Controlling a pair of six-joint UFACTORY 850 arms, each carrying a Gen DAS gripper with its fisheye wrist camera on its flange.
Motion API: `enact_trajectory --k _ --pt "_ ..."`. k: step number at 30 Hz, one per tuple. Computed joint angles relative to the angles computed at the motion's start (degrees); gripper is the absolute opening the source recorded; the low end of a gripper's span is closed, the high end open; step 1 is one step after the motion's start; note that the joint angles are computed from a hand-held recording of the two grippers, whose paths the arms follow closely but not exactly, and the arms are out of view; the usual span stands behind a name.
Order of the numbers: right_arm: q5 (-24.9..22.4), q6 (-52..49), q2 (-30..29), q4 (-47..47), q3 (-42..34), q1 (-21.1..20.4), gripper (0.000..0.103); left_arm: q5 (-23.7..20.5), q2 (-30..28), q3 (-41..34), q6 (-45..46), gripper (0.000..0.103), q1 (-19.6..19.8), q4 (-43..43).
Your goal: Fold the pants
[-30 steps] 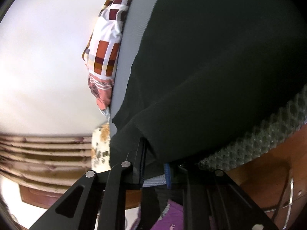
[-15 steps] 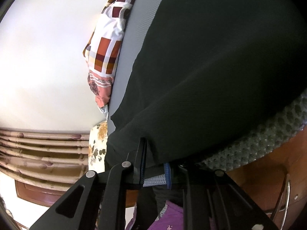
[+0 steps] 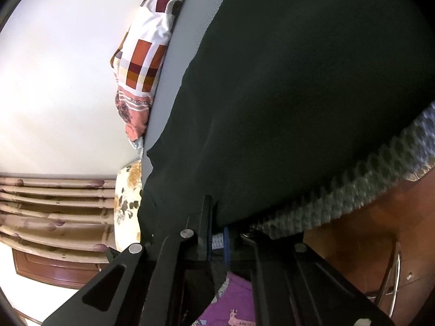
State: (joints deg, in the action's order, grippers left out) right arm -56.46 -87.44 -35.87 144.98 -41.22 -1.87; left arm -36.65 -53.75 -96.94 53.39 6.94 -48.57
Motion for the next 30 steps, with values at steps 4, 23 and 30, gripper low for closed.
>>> enact_trajectory --k 4,23,30 --pt "-2.9 1.9 -1.6 -1.0 0.1 -0.5 0.001 1.1 -0.1 0.3 -0.5 0.016 -0.3 1.4" --pt "-9.2 -16.2 14.9 11.9 22.5 -21.2 0.023 11.4 10.6 10.6 15.6 0.063 -0.7 -17.6" --pt "5.1 -22.4 17.0 21.8 18.3 -17.4 0.016 9.6 8.7 9.2 15.4 0.07 -3.6 -16.2"
